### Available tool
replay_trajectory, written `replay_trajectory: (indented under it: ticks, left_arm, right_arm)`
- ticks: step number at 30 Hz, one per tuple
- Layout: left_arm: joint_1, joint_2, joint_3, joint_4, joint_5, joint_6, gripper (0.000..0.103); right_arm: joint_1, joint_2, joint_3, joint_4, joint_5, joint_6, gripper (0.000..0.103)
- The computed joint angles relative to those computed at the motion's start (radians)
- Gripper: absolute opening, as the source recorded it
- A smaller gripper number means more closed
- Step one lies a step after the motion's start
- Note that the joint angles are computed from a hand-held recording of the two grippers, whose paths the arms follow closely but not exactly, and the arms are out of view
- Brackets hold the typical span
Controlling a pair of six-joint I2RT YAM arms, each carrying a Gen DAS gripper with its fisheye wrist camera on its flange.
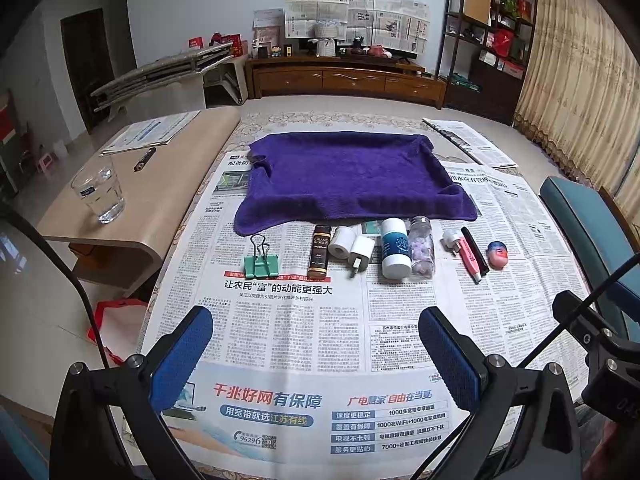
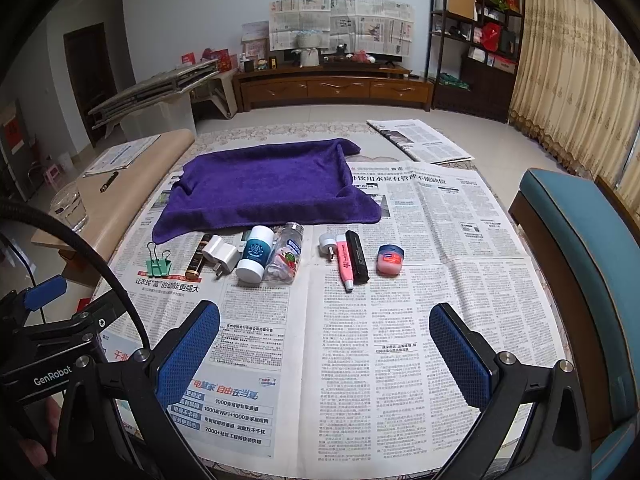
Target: Organize rigid objects
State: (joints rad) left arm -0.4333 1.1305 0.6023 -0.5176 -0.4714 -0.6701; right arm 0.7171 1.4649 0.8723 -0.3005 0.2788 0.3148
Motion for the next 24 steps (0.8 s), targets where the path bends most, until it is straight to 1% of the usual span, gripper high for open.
replay_trajectory:
  ticks: [24]
  left_arm:
    - [0.005,-0.009,-0.001,-0.009,0.004,0.000,0.103]
  right_arm:
    - [-0.008,0.000,-0.008,0.009,-0.012,0.005,0.103]
